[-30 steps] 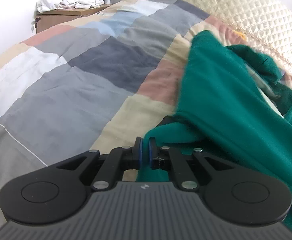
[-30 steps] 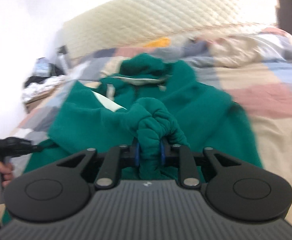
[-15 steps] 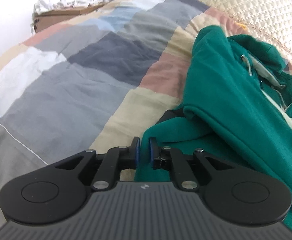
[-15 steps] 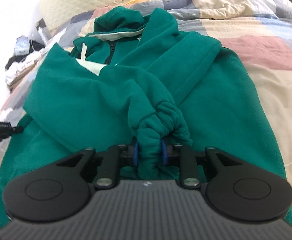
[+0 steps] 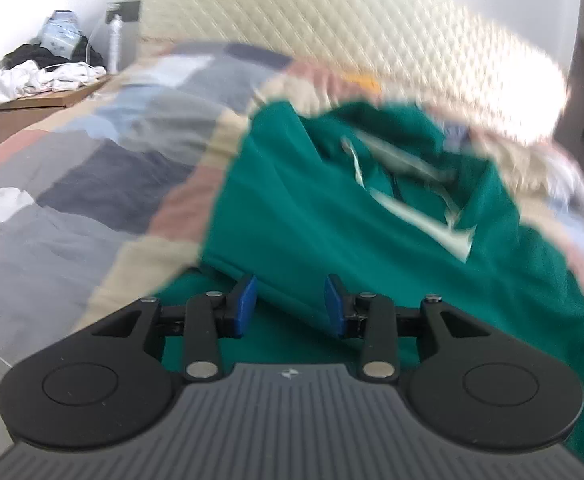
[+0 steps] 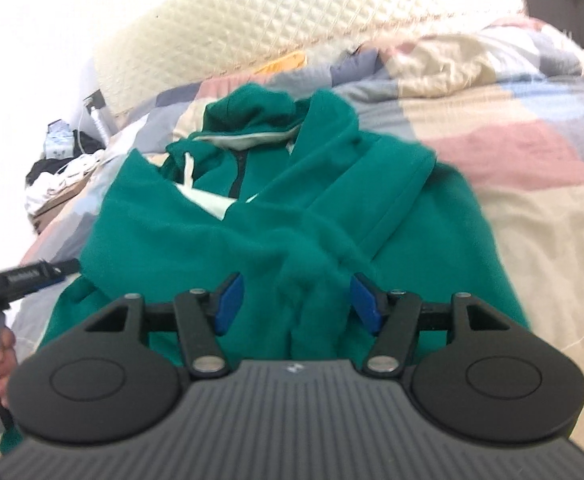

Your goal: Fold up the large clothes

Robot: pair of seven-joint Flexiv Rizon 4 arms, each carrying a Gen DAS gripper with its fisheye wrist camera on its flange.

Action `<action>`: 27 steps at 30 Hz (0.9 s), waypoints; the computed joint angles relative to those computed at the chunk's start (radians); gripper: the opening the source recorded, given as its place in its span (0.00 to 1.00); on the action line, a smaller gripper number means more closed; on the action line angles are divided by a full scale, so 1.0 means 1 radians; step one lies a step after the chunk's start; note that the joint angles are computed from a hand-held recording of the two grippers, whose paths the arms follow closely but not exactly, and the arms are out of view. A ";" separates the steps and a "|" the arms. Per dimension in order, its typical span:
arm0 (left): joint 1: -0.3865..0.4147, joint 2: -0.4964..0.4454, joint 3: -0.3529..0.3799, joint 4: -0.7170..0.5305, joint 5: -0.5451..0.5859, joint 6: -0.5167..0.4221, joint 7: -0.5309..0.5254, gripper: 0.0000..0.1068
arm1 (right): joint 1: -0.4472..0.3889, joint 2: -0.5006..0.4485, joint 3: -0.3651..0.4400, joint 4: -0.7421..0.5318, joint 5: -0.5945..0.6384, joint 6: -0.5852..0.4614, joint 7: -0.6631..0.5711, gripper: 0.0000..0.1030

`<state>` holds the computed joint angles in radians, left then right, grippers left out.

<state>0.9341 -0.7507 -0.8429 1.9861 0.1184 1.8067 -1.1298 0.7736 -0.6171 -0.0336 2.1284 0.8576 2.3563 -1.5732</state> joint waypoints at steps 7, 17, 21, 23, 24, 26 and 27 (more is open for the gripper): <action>-0.181 0.016 0.177 -0.057 -0.094 -0.065 0.037 0.40 | -0.066 -0.041 0.045 -0.006 -0.103 0.019 0.055 0.60; -0.223 0.080 0.231 -0.021 -0.158 -0.059 0.059 0.41 | -0.031 -0.040 -0.003 0.025 -0.171 -0.049 0.134 0.61; -0.081 0.104 0.065 0.016 -0.134 -0.045 0.045 0.45 | -0.167 0.014 0.094 0.075 -0.280 -0.003 0.302 0.62; -0.034 0.098 -0.010 0.002 -0.117 -0.046 0.042 0.53 | -0.209 0.041 0.095 0.075 -0.340 -0.027 0.353 0.62; -0.019 0.087 -0.047 -0.019 -0.116 -0.062 0.039 0.54 | -0.235 0.049 0.091 0.062 -0.381 -0.040 0.374 0.62; -0.026 0.053 -0.096 -0.087 -0.133 -0.121 0.053 0.56 | -0.283 0.045 0.085 0.021 -0.461 -0.062 0.415 0.62; -0.057 0.042 -0.089 -0.127 -0.153 -0.143 0.062 0.56 | -0.322 0.035 0.093 -0.007 -0.519 -0.070 0.443 0.62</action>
<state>0.8771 -0.7084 -0.9324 1.8591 -0.0347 1.6642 -1.0673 0.4516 -0.5823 0.0590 2.1211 0.3383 2.2864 -1.1297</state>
